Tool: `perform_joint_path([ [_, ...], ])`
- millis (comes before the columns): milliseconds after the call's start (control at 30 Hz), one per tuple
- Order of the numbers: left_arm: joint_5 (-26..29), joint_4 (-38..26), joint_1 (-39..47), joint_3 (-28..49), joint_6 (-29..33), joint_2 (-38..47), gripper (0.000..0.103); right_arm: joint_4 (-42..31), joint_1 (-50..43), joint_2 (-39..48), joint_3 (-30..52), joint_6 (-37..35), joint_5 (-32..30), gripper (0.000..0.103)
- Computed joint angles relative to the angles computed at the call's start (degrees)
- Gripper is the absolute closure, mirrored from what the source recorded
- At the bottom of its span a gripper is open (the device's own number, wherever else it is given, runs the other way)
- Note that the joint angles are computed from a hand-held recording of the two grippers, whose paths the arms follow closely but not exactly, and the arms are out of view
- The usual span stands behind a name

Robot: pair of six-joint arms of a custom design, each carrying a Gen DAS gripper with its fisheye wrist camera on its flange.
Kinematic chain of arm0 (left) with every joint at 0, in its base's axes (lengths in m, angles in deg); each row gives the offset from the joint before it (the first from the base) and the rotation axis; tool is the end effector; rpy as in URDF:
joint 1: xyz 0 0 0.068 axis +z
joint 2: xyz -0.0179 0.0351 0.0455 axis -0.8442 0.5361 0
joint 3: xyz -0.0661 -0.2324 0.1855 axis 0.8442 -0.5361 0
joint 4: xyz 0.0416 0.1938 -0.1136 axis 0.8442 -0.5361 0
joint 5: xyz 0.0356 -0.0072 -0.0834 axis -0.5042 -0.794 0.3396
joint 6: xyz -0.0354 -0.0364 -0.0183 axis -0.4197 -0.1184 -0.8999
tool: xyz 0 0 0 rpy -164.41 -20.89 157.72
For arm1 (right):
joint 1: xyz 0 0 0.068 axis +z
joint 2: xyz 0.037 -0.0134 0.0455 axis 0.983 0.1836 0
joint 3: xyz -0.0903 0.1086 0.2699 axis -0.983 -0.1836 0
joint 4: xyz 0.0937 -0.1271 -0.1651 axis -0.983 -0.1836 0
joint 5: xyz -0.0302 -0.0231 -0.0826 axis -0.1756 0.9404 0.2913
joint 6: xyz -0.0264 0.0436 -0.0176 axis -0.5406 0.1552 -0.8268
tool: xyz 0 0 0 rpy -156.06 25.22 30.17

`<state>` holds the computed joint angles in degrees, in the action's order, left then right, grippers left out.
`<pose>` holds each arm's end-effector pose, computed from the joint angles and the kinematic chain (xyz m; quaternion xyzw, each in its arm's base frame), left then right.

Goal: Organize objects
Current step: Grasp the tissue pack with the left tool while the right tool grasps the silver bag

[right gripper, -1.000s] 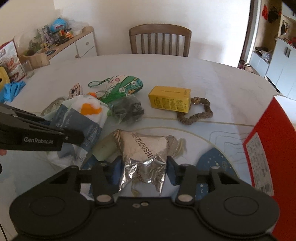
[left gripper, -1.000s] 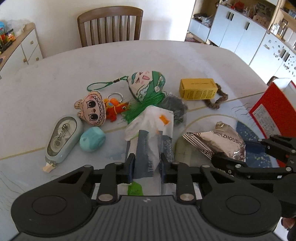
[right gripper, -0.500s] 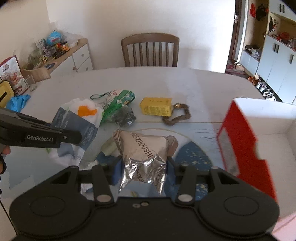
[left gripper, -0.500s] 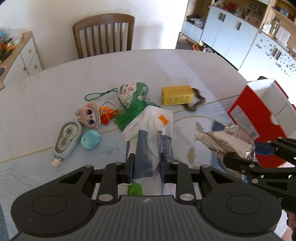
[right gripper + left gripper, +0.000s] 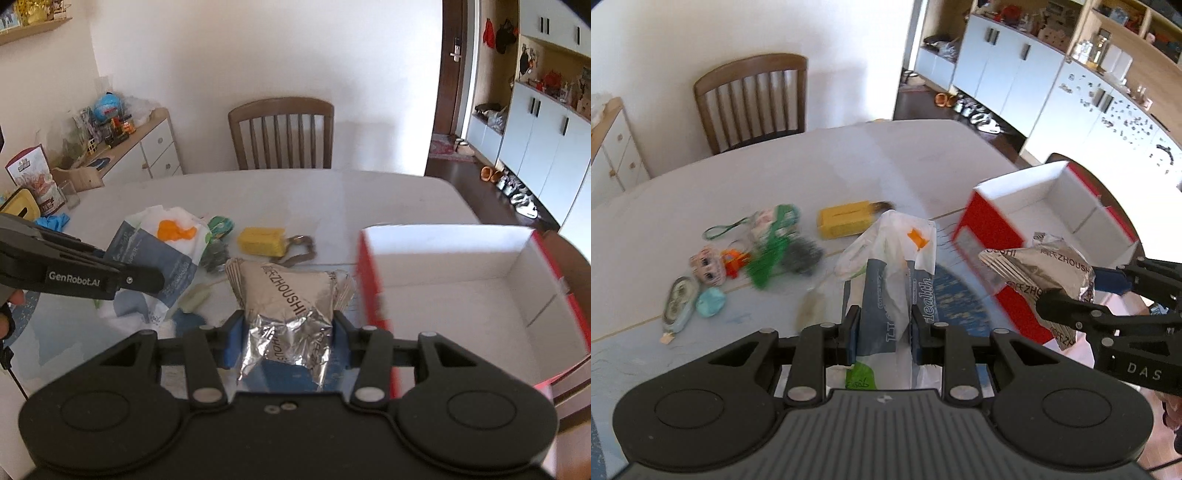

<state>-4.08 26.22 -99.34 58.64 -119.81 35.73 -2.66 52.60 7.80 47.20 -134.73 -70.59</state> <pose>0.1639 -0.1292 0.2735 -0.0797 0.9491 -0.0448 0.3013 0.1739 -0.0622 0.2651 -0.2772 0.8840 0.1535 0.3438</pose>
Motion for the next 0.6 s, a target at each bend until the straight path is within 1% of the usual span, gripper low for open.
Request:
perform_joint_path([
  [133,-0.64,0.26,-3.20,6.76,-1.26,7.16,0.078,-3.55,-5.53,6.60,6.33,-6.72,-0.97,0.056],
  [333,0.31,0.57,-4.82,17.64,-2.38,18.13,0.078,-2.99,-9.67,17.43,14.47,-11.42,0.06,0.056],
  [500,0.44,-2.48,-5.41,29.58,-2.27,26.97,0.078,-2.90,-11.74,24.48,20.36,-13.89,0.50,0.056],
  [600,0.33,-4.98,-5.46,37.38,-1.89,32.14,0.078,-4.34,-13.11,29.22,25.24,-16.00,0.69,0.056],
])
